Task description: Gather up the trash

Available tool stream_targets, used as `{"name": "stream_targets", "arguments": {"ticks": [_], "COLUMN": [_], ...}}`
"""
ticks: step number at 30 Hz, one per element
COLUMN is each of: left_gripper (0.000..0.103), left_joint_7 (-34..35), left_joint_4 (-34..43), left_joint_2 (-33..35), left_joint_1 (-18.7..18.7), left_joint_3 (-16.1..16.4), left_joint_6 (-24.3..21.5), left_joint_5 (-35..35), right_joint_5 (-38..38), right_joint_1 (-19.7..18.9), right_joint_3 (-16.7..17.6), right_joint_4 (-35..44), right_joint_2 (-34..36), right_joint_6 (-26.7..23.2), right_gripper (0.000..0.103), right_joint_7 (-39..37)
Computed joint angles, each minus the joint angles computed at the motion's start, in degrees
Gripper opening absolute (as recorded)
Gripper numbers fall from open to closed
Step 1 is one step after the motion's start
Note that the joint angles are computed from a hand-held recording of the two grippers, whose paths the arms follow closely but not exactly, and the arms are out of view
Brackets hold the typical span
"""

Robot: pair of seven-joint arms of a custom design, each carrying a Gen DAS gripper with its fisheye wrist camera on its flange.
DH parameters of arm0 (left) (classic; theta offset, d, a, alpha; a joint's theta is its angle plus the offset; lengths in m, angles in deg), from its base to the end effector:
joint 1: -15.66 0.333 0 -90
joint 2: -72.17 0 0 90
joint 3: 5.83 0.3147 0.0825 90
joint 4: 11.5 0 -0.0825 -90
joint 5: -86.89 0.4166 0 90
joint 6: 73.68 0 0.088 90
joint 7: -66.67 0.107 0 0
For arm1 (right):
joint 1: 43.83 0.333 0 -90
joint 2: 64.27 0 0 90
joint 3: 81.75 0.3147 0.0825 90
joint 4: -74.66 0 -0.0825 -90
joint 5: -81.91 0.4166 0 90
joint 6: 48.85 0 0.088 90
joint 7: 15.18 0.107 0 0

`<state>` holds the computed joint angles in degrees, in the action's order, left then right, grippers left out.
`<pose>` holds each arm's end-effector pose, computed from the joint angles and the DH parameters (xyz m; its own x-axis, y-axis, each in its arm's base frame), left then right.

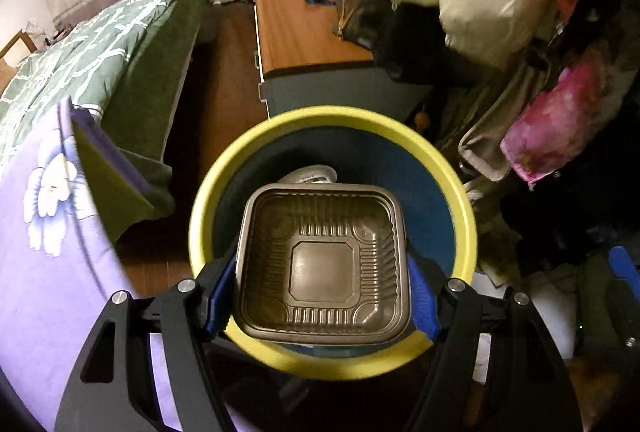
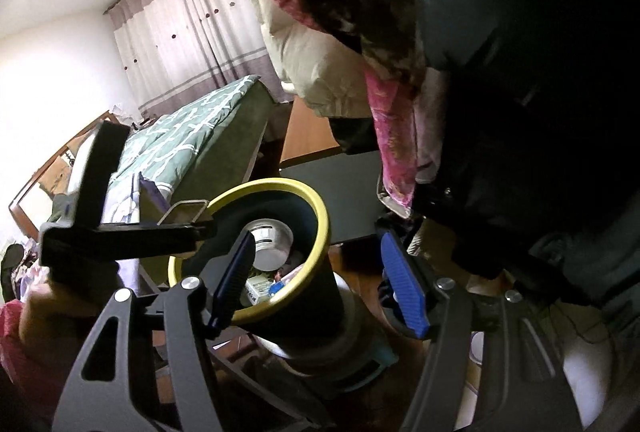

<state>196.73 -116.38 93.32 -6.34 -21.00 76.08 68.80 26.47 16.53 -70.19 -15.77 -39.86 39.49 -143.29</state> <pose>0.5695 -0.4047 0.3624 -0.8811 -0.4716 0.0355 -0.4269 0.7608 -0.4889 0.3086 0.6004 0.3907 -0.7296 -0.6208 -0.2867 -0.2108 0.6030 -0.7694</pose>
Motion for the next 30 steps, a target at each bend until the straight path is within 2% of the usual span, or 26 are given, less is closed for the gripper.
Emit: {"name": "stream_targets", "arguments": {"ticks": [2, 3, 5, 9, 14, 18, 21, 25, 29, 30], "left_gripper": [0.073, 0.081, 0.087, 0.09, 0.095, 0.098, 0.098, 0.098, 0.098, 0.098], "left_joint_7": [-1.69, -2.5, -2.93, -0.58, 7.85, 21.06, 30.44, 40.52, 47.57, 48.87], "left_joint_4": [0.61, 1.09, 1.06, -0.29, -6.02, -14.88, -20.06, -26.34, -32.43, -33.87], "left_joint_2": [1.0, 1.59, 1.86, 0.28, -6.46, -15.93, -22.55, -30.88, -38.59, -40.32], "left_joint_1": [-1.13, -1.62, -1.57, 0.57, 5.85, 9.35, 10.04, 10.42, 11.64, 12.24], "left_joint_3": [0.72, 1.06, 0.99, -0.31, -2.71, -3.03, -0.17, 5.94, 11.43, 12.56], "left_joint_6": [0.39, 0.44, 1.26, 1.56, 2.8, 8.67, 10.23, 9.72, 11.4, 12.29], "left_joint_5": [1.65, 2.5, 2.54, -0.52, -11.23, -26.4, -37.5, -48.91, -56.07, -57.24], "right_joint_5": [0.14, 0.11, -0.08, -0.25, -1.18, -2.27, -2.98, -3.87, -3.96, -3.99], "right_joint_1": [-0.11, -0.17, 0.06, -0.01, 0.62, 1.78, 3.08, 5.22, 7.61, 8.36], "right_joint_3": [0.0, 0.0, -0.03, -0.26, -0.81, -1.89, -3.07, -5.23, -7.93, -8.65], "right_joint_4": [-0.09, -0.11, 0.68, 1.03, 4.39, 9.42, 13.99, 21.11, 29.38, 33.5], "right_joint_2": [-0.12, -0.12, 0.32, 0.53, 2.49, 5.36, 7.96, 12.04, 16.66, 18.97], "right_joint_6": [0.18, 0.39, 0.24, 0.82, 1.28, 1.84, 2.35, 3.2, 4.52, 4.36], "right_gripper": [0.063, 0.063, 0.063, 0.064, 0.067, 0.069, 0.074, 0.084, 0.094, 0.096], "right_joint_7": [0.06, 0.01, -0.25, -1.04, -4.02, -8.75, -12.61, -18.51, -25.04, -28.02]}}
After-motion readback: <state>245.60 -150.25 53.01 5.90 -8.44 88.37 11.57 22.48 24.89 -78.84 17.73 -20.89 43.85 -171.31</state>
